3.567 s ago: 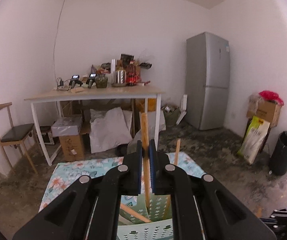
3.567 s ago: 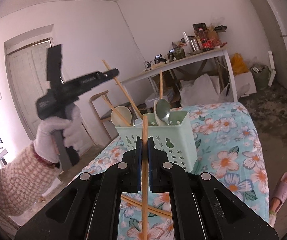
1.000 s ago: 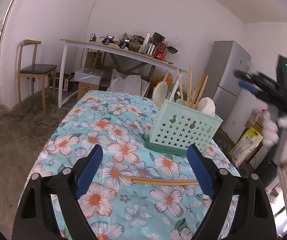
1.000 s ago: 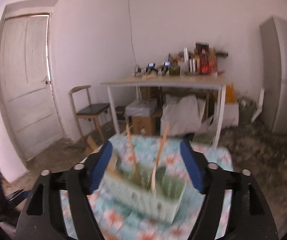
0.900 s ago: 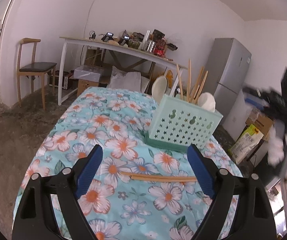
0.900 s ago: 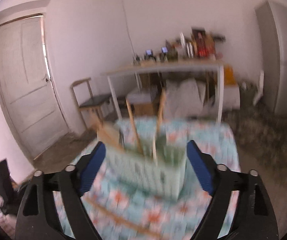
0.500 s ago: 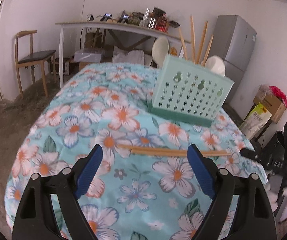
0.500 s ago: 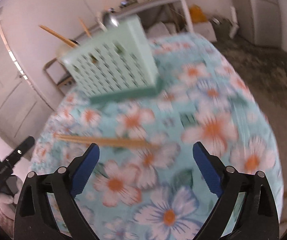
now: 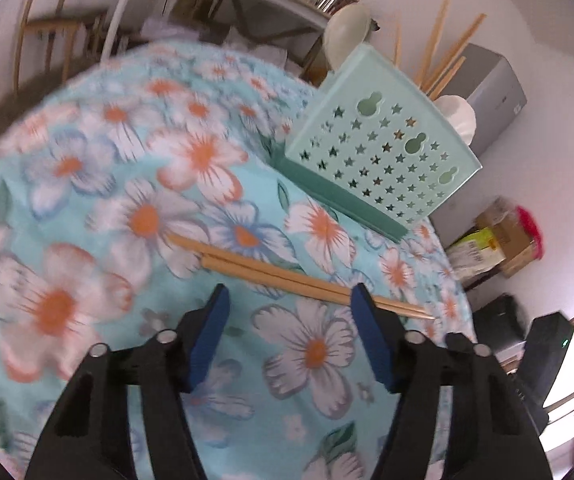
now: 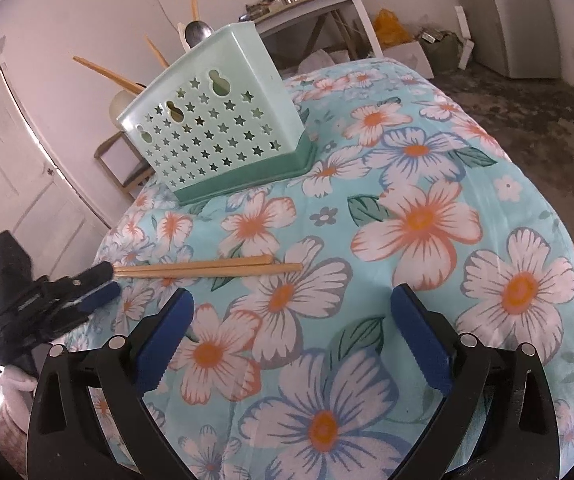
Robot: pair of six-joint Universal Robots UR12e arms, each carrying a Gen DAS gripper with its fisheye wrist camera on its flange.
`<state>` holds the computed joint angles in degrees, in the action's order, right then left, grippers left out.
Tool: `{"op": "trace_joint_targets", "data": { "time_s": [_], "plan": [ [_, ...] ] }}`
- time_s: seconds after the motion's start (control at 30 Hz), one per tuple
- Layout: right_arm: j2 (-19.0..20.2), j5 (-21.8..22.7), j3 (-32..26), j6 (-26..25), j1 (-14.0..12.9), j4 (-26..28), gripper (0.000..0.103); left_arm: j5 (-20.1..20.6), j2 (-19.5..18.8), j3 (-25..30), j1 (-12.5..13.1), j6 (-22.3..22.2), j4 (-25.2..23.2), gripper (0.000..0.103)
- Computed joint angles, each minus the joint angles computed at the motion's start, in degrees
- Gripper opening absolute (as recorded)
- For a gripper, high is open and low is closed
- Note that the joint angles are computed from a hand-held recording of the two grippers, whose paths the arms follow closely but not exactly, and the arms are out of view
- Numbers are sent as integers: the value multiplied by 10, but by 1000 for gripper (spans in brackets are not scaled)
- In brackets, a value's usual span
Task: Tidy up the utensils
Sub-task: 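Move the left tool to the last two chopsticks and grasp one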
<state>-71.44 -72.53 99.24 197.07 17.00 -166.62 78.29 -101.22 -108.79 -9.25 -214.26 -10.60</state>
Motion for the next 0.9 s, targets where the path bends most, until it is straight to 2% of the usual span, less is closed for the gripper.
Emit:
{"op": "trace_joint_targets", "data": {
  "time_s": [0.13, 0.23, 0.4, 0.67, 0.9],
  "plan": [
    [0, -1, 2, -3, 0, -4, 95, -26, -8, -2, 8, -47, 22, 53],
    [0, -2, 2, -5, 1, -7, 95, -55, -13, -9, 20, -106, 52, 48],
    [1, 2, 3, -3, 0, -13, 95, -68, -19, -15, 30, -171, 82, 35],
    [1, 1, 4, -3, 1, -16, 95, -65, -21, -19, 34, -202, 88, 17],
    [1, 1, 4, -5, 1, -17, 95, -74, -18, -26, 36, -213, 102, 15]
  ]
}}
